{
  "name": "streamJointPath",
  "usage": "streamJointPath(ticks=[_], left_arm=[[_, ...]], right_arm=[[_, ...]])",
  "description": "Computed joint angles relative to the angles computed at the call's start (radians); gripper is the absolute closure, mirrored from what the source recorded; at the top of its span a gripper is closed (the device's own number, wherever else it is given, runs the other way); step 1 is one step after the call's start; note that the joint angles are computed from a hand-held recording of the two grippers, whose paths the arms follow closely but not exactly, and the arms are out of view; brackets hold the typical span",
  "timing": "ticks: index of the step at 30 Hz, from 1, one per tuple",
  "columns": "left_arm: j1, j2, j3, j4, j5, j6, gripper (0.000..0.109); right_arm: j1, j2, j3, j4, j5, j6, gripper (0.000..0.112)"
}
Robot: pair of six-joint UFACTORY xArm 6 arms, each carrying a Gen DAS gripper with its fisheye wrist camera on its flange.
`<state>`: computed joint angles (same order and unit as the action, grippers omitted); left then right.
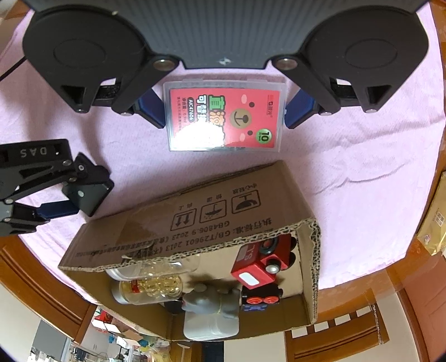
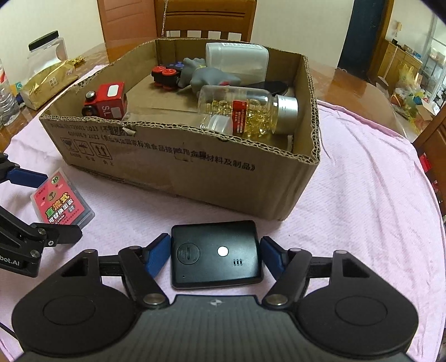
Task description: Organize rigid objects
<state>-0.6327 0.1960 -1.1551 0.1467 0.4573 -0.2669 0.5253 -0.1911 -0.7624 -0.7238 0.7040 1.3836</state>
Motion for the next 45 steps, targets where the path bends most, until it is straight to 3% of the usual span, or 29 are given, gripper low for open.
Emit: streamJointPath(ticks=[11,16,20,24,28,31,35,45], left_arm=[[-0.005,-0.103,-0.069,-0.141,0.114,0.255,0.019],[0.009,-0.044,-0.2,-0.096,0.091,0.261,0.018],[0.024,0.084,-0.349,0.004,0.062,0.176,0.018],[0.038,0.223,-0.516,0.067,0.094,0.107,0.018],[0.05,0.286,-0.58,0.089,0.076,0.066,0.018],[0.058,0.256,-0.529,0.194,0.038,-0.055,0.015],[0.077,0.173,-0.422,0.229,-0.019,-0.149,0.01],[0.083,0.0,-0.264,0.453,0.031,-0.423,0.007]], right_arm=[[0.019,-0.132,0.013,0.103,0.022,-0.183,0.038],[0.009,-0.194,-0.001,0.099,0.037,-0.241,0.038],[-0.015,-0.203,-0.021,0.089,0.023,-0.26,0.038],[-0.034,-0.181,-0.049,0.067,0.004,-0.27,0.038],[-0.06,-0.148,-0.076,0.06,-0.033,-0.277,0.038],[-0.085,-0.111,-0.101,0.052,-0.059,-0.282,0.038],[-0.116,-0.063,-0.142,0.053,-0.086,-0.305,0.038],[-0.158,0.129,-0.308,0.111,-0.146,-0.426,0.036]])
